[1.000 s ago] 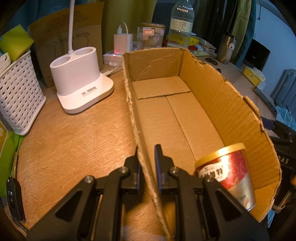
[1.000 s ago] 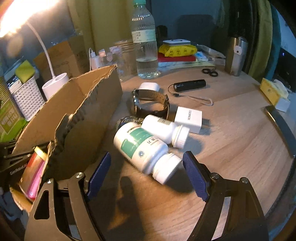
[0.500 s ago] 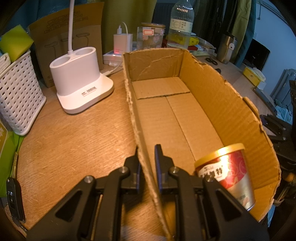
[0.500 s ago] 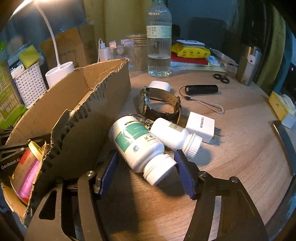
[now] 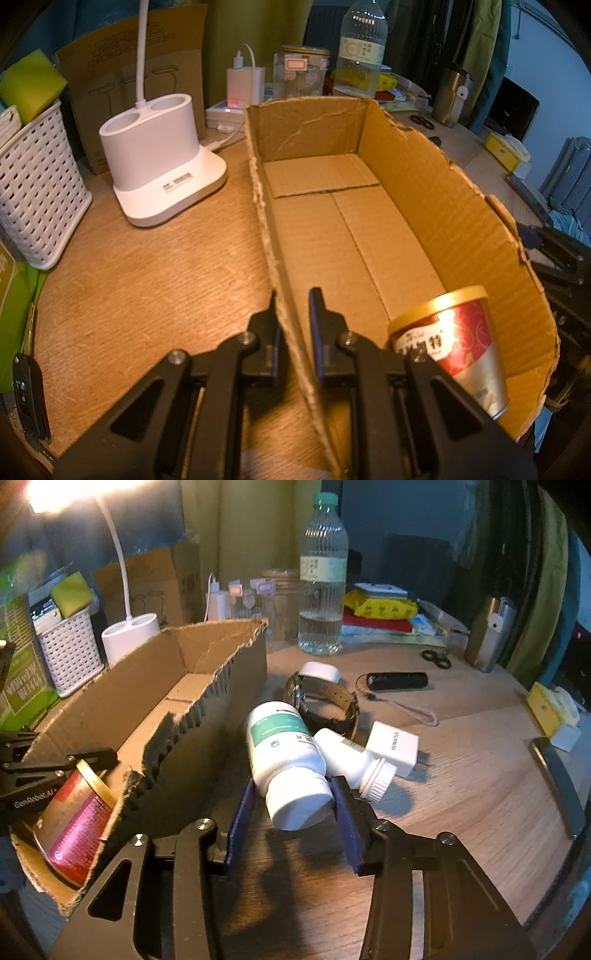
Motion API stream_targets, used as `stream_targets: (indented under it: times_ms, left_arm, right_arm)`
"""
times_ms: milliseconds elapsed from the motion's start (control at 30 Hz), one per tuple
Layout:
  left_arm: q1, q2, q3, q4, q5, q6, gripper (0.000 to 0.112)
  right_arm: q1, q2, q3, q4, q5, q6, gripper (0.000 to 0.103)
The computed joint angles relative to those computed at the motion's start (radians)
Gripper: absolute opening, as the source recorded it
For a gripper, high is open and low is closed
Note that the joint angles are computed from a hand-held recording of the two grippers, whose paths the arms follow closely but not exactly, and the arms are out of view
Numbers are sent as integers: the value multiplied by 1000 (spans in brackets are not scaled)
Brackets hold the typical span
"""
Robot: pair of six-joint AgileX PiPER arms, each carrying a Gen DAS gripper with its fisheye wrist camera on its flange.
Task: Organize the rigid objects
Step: 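Grasp the large white pill bottle with the right gripper, then carry the pill bottle into the box beside the tin and release it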
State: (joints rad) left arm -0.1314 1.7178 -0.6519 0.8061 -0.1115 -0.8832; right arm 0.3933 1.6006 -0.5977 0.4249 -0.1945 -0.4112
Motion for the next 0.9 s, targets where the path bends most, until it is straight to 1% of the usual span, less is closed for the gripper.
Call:
stream_targets:
  times_ms: [33, 100, 167, 367, 667, 900]
  left_arm:
    - [2, 3, -3, 7, -1, -5, 14]
    - [0, 0, 0, 6, 0, -5, 14]
    - [0, -1, 0, 5, 0, -4, 14]
    - [0, 0, 0, 4, 0, -4, 14]
    - [2, 2, -2, -1, -1, 3, 14]
    - [0, 0, 0, -4, 0, 5, 14]
  right_arm:
    - [-1, -14, 4, 14, 2, -14, 44]
    - [-2, -30, 10, 8, 3, -6, 36]
    - [3, -47, 18, 64, -1, -53, 36]
    - [7, -59, 24, 120, -4, -105, 36]
    - [37, -154, 48, 353, -19, -330, 36]
    - [83, -228, 58, 563, -36, -532, 36]
